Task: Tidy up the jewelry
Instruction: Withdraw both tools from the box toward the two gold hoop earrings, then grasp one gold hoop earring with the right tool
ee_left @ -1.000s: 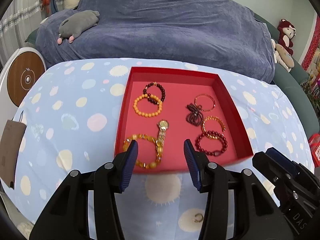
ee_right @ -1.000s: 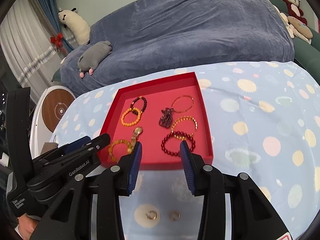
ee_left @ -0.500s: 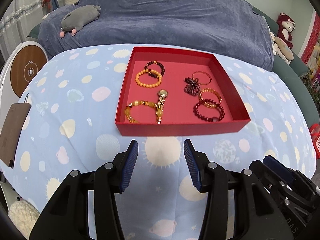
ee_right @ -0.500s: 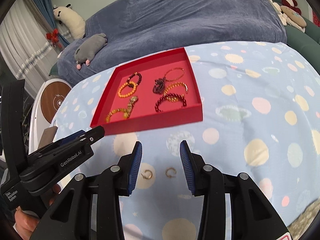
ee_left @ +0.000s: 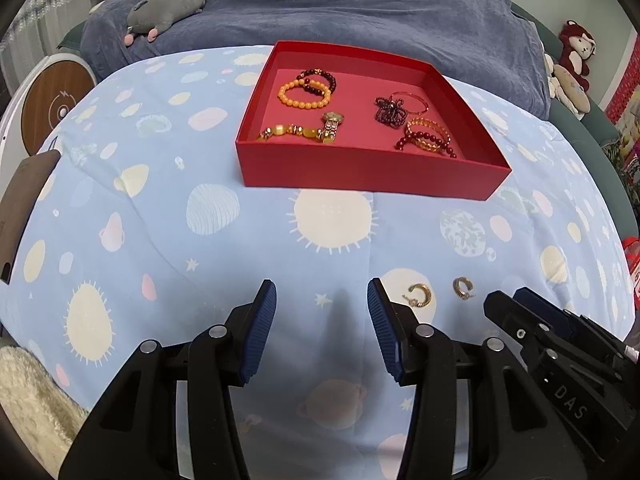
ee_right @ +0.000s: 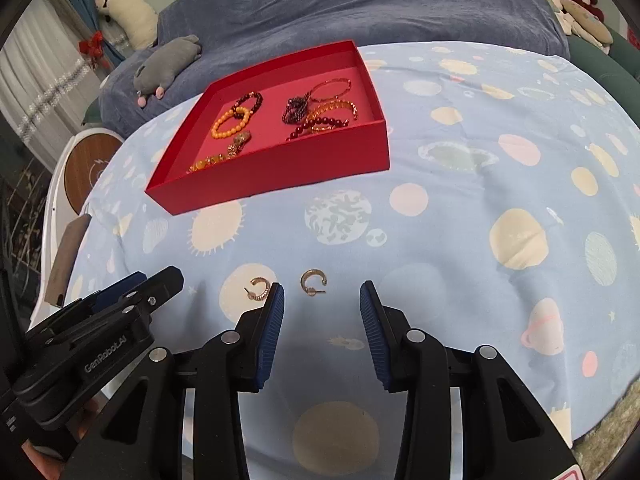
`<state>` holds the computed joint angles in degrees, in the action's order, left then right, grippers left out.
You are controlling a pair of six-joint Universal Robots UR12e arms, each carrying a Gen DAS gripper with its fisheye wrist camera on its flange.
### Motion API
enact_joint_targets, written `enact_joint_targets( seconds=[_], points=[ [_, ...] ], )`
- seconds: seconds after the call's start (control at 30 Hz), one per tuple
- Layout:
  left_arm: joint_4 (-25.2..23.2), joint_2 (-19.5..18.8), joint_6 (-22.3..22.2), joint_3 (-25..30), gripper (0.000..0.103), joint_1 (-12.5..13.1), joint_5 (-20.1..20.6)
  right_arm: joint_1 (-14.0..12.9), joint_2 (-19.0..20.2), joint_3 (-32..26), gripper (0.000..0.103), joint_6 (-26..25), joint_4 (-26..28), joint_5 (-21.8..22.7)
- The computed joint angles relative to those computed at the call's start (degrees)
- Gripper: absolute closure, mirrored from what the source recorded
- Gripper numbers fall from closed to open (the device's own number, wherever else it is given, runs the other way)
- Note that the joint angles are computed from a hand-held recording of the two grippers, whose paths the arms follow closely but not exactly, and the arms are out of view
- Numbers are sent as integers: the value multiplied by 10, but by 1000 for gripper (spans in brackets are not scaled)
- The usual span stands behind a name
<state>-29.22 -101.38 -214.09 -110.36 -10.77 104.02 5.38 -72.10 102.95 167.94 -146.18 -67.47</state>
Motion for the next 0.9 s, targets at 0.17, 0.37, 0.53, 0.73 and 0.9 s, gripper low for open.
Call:
enact_joint_targets(
  seconds=[0.17, 0.37, 0.53, 0.73, 0.9],
  points=[
    [0, 1, -7, -6, 58, 1, -3, 7, 8, -4, 64, -6, -2, -10],
    [-6, 2, -17, -11, 58, 3, -6, 15, 20, -14, 64, -14, -2, -23],
    [-8, 2, -20, -14, 58, 5, -10, 21, 24, -15, 68, -23, -7, -34],
    [-4, 1, -18, -13, 58, 6, -16, 21, 24, -15, 87, -33, -7, -40],
    [-4, -1, -13, -8, 58, 4, -18, 20, 18, -5, 87, -37, -13, -43]
  ],
)
